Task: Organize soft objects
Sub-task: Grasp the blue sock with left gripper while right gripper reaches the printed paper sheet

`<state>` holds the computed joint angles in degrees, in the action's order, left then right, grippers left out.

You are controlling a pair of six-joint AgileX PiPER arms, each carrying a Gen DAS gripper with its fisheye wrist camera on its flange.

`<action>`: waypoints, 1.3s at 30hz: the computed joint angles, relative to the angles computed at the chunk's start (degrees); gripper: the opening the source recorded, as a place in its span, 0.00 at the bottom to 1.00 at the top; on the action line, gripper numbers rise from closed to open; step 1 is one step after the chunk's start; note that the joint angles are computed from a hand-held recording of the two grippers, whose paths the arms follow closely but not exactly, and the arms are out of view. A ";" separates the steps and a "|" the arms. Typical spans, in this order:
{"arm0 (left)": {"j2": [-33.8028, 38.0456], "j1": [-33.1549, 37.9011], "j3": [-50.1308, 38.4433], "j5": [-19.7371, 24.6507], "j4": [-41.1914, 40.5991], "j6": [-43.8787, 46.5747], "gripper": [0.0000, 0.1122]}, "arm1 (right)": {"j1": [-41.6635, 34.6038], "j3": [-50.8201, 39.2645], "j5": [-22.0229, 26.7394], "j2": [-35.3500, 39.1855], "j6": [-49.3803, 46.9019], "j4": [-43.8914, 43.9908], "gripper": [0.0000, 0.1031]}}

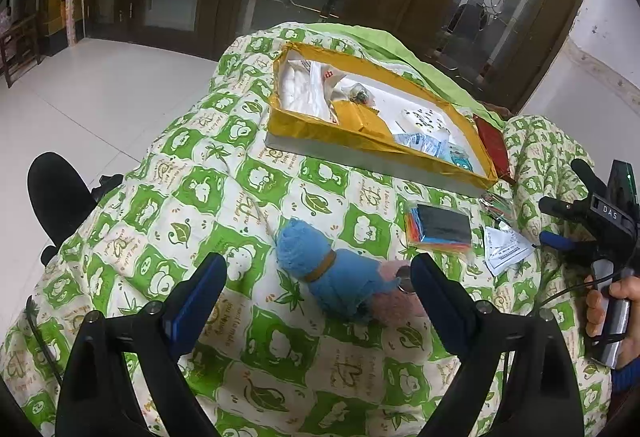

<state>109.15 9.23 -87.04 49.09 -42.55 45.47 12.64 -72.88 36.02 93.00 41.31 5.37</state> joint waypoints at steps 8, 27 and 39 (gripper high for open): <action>0.06 -0.64 0.42 -0.35 0.57 0.14 0.83 | 5.06 -6.70 4.48 4.18 -0.95 -8.95 0.85; 3.93 -4.63 -3.07 -1.75 5.87 -5.23 0.77 | 10.47 -20.97 20.49 18.91 -1.68 -17.56 0.54; 5.21 -3.02 -3.72 0.46 3.05 -3.49 0.32 | 11.54 -15.15 13.42 12.24 -0.29 -15.61 0.52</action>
